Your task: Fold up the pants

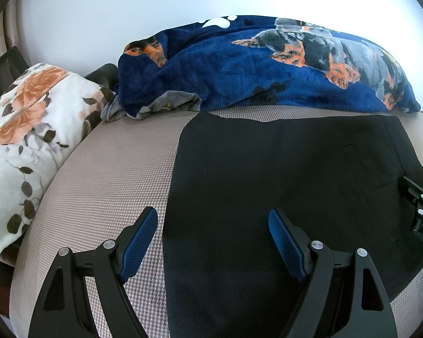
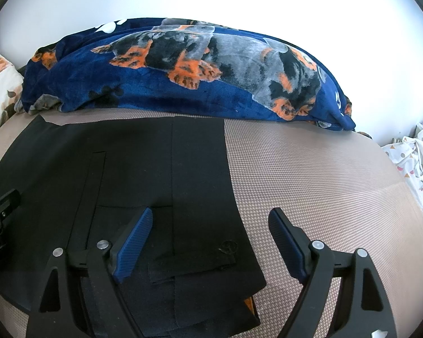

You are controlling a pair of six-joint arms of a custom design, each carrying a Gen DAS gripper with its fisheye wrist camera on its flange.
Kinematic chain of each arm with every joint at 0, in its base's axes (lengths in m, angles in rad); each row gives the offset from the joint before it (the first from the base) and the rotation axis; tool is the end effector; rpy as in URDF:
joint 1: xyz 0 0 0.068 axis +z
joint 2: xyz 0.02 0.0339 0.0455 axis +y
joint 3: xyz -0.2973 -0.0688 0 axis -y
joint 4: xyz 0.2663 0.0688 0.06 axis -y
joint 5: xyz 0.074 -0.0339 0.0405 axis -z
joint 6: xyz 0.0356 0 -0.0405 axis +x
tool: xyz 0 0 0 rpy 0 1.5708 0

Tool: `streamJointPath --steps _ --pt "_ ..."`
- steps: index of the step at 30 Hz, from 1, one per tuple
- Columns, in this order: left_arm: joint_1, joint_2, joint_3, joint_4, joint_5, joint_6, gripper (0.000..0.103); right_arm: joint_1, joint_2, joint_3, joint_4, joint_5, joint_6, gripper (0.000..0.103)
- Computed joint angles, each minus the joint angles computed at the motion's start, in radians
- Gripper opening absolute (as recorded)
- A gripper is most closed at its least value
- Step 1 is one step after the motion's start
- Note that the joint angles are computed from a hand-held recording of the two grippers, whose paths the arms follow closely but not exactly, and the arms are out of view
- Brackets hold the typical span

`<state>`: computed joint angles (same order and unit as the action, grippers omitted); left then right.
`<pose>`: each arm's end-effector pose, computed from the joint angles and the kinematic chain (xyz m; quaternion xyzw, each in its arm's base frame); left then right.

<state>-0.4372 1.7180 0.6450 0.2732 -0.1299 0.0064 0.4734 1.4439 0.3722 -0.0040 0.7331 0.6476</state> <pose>0.2915 -0.1312 0.1239 0.1796 0.9074 -0.0214 0.3794 0.1980 0.0747 0.1149 0.1662 0.8940 -0.1727 0.3785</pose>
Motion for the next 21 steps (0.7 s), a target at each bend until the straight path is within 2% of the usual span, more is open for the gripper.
streamJointPath --steps 21 --pt "0.003 -0.017 -0.01 0.006 -0.005 -0.002 0.082 -0.011 -0.015 -0.009 -0.001 0.0 -0.01 0.084"
